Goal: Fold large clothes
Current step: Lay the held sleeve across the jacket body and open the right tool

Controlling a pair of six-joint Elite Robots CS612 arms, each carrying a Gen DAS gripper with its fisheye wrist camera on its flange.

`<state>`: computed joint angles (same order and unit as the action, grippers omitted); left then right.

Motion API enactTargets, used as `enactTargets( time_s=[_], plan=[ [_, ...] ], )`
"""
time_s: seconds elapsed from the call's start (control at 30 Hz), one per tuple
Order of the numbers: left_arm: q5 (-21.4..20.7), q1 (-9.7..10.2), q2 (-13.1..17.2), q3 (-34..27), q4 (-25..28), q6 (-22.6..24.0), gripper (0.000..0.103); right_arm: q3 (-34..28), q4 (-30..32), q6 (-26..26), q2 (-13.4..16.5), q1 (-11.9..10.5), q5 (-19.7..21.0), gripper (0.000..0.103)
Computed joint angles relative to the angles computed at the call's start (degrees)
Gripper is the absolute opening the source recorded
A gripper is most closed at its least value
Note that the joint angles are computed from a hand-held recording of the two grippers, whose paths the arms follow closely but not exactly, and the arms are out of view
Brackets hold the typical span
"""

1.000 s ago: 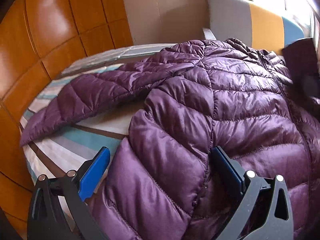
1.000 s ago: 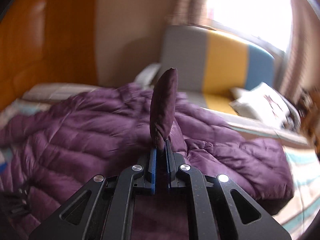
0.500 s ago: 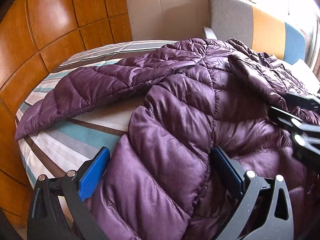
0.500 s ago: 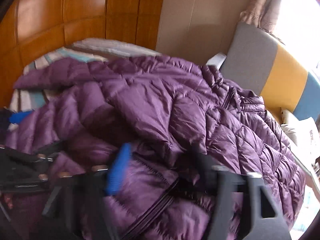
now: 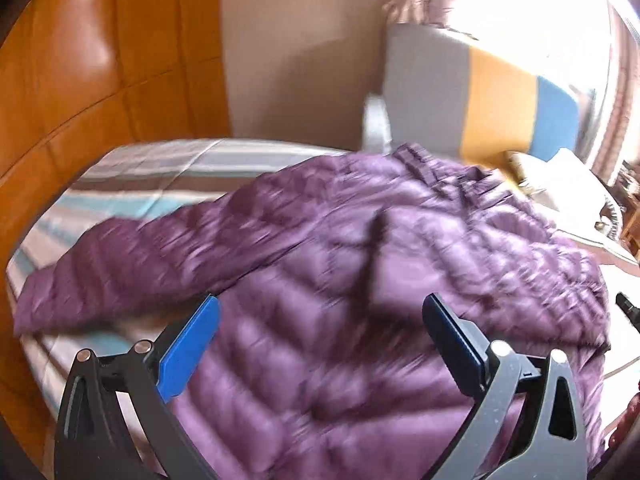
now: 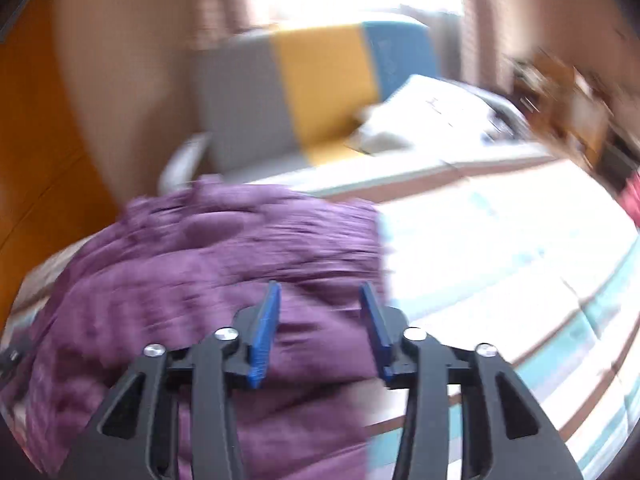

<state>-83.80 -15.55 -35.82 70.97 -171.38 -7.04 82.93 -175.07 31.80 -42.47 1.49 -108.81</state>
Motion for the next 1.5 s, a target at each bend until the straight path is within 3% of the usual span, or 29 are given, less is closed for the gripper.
enactTargets(
  time_s=[0.07, 0.23, 0.33, 0.5, 0.63, 0.77, 0.97, 1.07, 1.23, 1.5],
  plan=[
    [-0.9, -0.70, 1.2, -2.6, 2.4, 1.1, 0.101, -1.2, 3.9, 2.4, 0.6, -1.0, 1.5, 0.027],
    [0.3, -2.52, 4.3, -7.6, 6.7, 8.8, 0.101, -6.3, 7.7, -6.6, 3.7, -0.5, 5.8, 0.024],
    [3.0, -3.02, 6.2, -10.4, 9.5, 11.2, 0.101, -8.1, 10.1, -10.1, 4.8, -0.1, 5.6, 0.024],
    [-2.5, -1.51, 7.9, -13.2, 13.7, 6.0, 0.101, -4.7, 4.9, -8.1, 3.4, -1.1, 9.8, 0.024],
    [-2.9, -1.16, 7.5, -12.2, 12.6, 4.8, 0.101, -2.5, 0.9, -6.5, 2.3, -0.7, 7.1, 0.024],
    [-3.2, -1.06, 7.8, -12.6, 13.4, 4.5, 0.101, -5.8, 7.9, -6.5, 4.0, -1.0, 7.3, 0.024],
    [-3.7, -1.02, 8.4, -13.8, 14.4, 4.7, 0.101, -6.9, 8.5, -6.8, 4.7, -1.2, 7.0, 0.024],
    [-5.5, -0.47, 7.6, -12.7, 13.6, 4.8, 0.101, -3.7, 4.5, -5.5, 2.8, -1.1, 7.2, 0.024],
    [-5.3, 0.36, 4.0, -5.6, 7.3, 3.7, 0.101, 1.4, 0.5, -7.5, -0.3, 0.4, 7.7, 0.024],
    [-9.3, 3.32, 1.4, -0.3, 3.8, -2.7, 0.101, 2.5, 6.1, -8.4, -0.8, 2.3, 3.1, 0.024]
  ],
)
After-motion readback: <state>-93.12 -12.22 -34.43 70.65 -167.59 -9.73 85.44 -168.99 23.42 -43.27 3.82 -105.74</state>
